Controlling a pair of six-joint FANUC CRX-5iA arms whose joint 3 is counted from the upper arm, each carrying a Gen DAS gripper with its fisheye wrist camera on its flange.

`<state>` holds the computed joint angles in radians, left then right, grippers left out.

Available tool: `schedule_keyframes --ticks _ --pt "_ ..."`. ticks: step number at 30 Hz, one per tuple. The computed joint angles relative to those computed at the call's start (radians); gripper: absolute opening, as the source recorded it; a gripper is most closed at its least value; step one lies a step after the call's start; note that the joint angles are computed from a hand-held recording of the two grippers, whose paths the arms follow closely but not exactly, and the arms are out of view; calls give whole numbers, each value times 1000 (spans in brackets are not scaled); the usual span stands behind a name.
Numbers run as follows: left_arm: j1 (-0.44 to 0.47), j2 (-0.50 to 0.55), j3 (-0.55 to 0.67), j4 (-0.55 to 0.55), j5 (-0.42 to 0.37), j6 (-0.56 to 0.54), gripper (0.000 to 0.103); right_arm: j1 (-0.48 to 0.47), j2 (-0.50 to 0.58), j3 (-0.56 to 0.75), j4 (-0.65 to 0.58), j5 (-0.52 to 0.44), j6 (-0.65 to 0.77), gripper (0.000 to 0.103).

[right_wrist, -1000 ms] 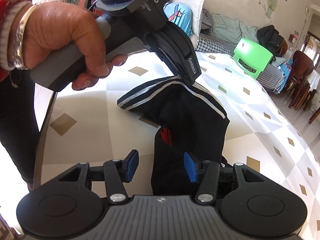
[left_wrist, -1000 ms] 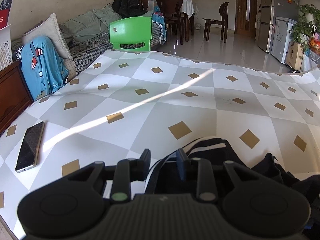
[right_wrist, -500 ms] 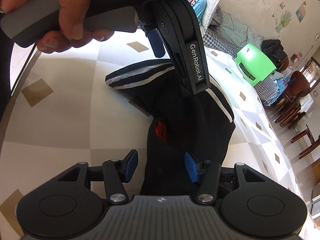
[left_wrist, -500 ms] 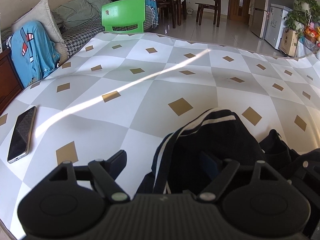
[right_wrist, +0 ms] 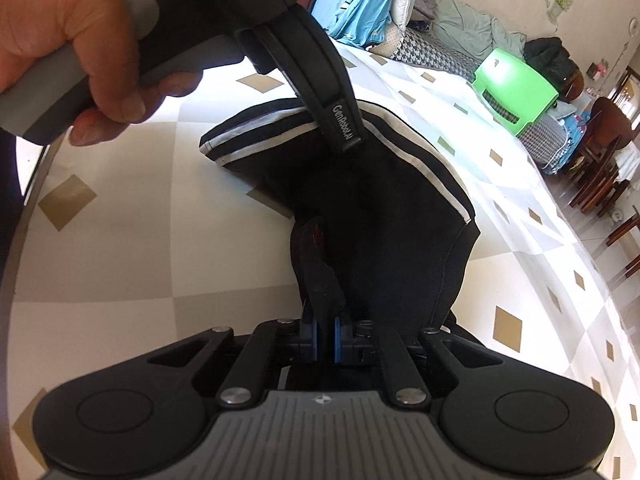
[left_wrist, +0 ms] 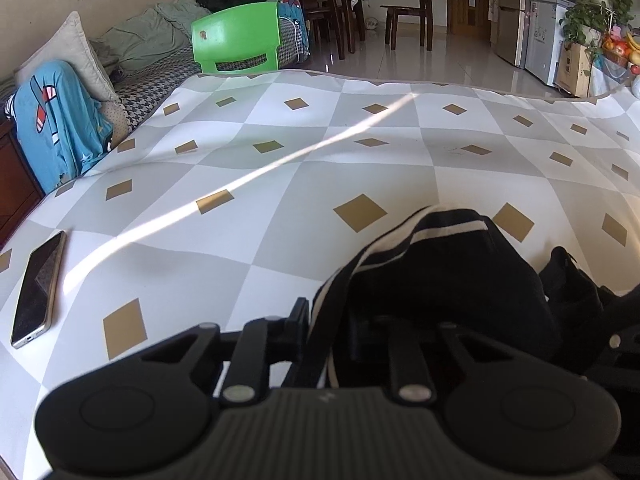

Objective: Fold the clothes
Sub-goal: 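Grasp the black jacket bundle with the right gripper and lift it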

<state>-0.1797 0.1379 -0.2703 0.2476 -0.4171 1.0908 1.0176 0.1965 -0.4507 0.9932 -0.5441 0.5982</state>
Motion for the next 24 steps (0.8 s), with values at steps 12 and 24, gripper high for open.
schedule_keyframes --ticks 12,24 --pt "-19 24 46 -44 -28 80 20 -51 -205 -72 -306 189 -27 7" --pt "-59 97 195 -310 -186 409 40 76 -208 -44 -532 78 298 27"
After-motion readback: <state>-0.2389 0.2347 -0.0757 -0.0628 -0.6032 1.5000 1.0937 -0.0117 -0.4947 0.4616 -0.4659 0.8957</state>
